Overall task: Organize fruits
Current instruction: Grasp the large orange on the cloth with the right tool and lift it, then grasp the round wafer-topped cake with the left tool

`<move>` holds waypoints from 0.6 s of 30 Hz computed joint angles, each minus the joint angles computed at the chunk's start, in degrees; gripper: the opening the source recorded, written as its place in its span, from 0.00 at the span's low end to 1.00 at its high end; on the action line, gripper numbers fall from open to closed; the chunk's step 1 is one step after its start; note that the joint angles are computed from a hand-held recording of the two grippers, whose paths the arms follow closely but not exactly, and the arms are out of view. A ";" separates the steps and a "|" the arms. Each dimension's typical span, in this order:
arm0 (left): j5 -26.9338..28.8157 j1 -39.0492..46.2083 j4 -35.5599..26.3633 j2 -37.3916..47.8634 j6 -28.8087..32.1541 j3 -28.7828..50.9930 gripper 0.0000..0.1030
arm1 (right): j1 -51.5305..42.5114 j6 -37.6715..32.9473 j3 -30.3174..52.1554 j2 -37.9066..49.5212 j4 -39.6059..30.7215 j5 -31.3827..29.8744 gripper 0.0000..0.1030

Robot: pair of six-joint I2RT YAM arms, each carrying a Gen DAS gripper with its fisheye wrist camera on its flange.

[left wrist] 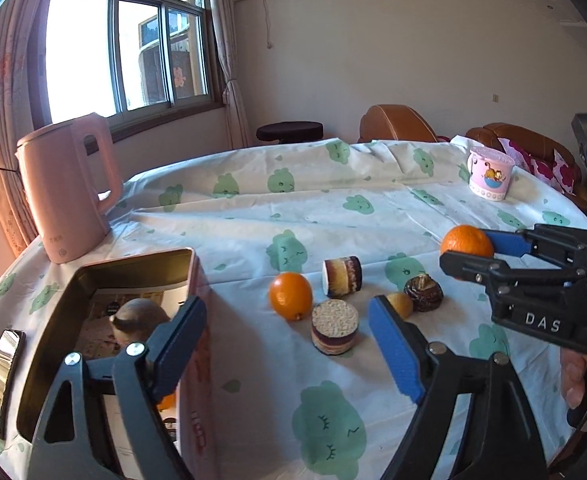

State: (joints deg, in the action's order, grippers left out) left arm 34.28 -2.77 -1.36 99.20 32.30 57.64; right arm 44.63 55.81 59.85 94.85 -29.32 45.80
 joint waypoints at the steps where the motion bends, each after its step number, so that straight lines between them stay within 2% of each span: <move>1: -0.80 -0.93 -0.64 0.34 0.12 0.29 0.79 | -0.37 0.38 -0.52 -0.37 -0.11 0.41 0.46; 4: -1.91 -2.99 -4.37 2.13 0.44 2.54 0.74 | -1.33 0.73 -2.63 -1.78 0.94 0.30 0.46; 6: -3.21 -4.17 -6.71 3.61 1.07 4.34 0.62 | -1.53 0.98 -3.23 -1.94 1.38 0.14 0.46; 8: -5.02 -5.23 -8.10 4.90 1.10 5.71 0.55 | -1.78 0.89 -3.50 -1.65 2.42 -0.23 0.46; 16: -7.64 -7.34 -13.92 8.45 2.53 10.18 0.49 | -2.22 -0.49 -4.18 -1.49 4.63 -1.73 0.46; 17: -7.46 -7.36 -14.22 8.64 2.65 10.42 0.37 | -2.36 -0.63 -4.14 -1.36 4.67 -2.15 0.46; 18: -7.32 -7.33 -14.68 8.88 2.75 10.74 0.35 | -2.50 -0.82 -4.24 -1.38 4.88 -2.47 0.46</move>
